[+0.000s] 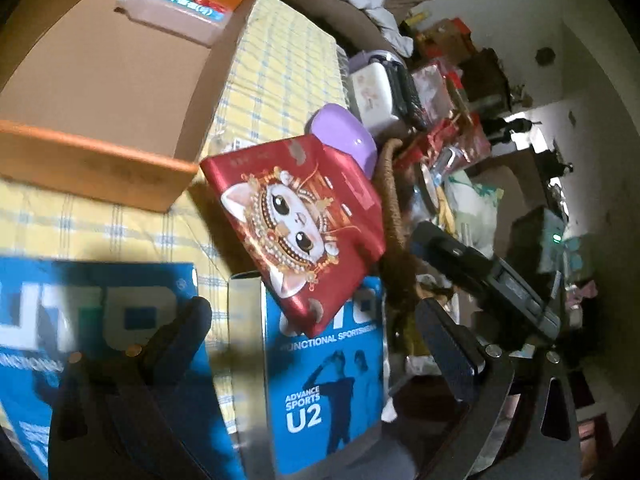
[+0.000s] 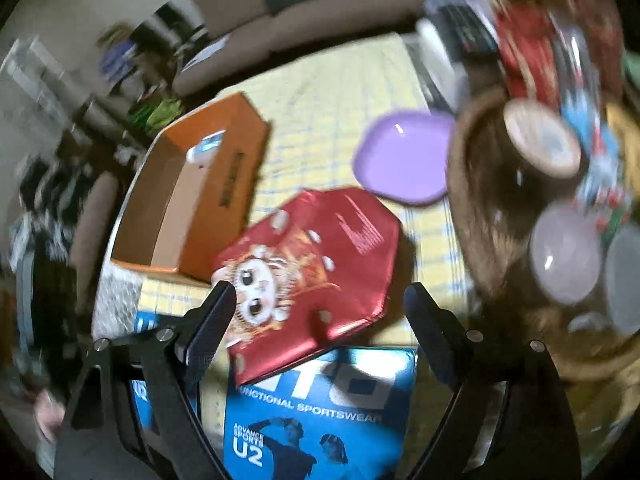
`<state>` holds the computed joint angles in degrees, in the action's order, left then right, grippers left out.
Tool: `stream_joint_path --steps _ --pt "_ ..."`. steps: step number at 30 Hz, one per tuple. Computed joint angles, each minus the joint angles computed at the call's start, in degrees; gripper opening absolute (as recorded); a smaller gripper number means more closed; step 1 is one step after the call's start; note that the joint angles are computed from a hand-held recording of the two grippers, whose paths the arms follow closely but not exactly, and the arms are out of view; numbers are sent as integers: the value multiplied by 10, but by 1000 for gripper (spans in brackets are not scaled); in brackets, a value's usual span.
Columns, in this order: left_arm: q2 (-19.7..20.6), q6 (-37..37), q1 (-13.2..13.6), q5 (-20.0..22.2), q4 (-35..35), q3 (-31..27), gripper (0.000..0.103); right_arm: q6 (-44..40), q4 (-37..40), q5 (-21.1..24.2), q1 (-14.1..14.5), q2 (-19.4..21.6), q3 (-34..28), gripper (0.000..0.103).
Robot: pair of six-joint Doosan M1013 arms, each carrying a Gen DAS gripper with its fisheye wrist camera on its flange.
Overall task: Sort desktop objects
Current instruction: 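Lift the red gift bag and carry it over the box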
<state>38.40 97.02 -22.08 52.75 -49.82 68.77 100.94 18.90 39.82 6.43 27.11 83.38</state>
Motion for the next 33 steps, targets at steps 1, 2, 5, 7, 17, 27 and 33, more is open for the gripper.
stream_joint_path --steps 1,2,5,7,17,27,33 --pt "-1 -3 -3 -7 8 1 103 17 -12 -1 -3 5 2 85" --pt "0 -5 -7 -14 14 1 103 28 -22 0 -4 9 1 85" --pt "8 -19 -12 -14 32 -10 99 14 7 -5 -13 21 4 85" --pt "17 -23 -12 -2 25 -18 92 4 29 -13 -18 26 8 81" --pt "42 -30 -15 19 1 -37 77 -189 261 -35 -38 17 43 12" --pt "8 54 -16 -5 -92 -15 65 -164 140 -52 -14 -51 57 12" --pt "-17 103 7 -22 -140 -33 65 -217 178 -82 3 -81 47 12"
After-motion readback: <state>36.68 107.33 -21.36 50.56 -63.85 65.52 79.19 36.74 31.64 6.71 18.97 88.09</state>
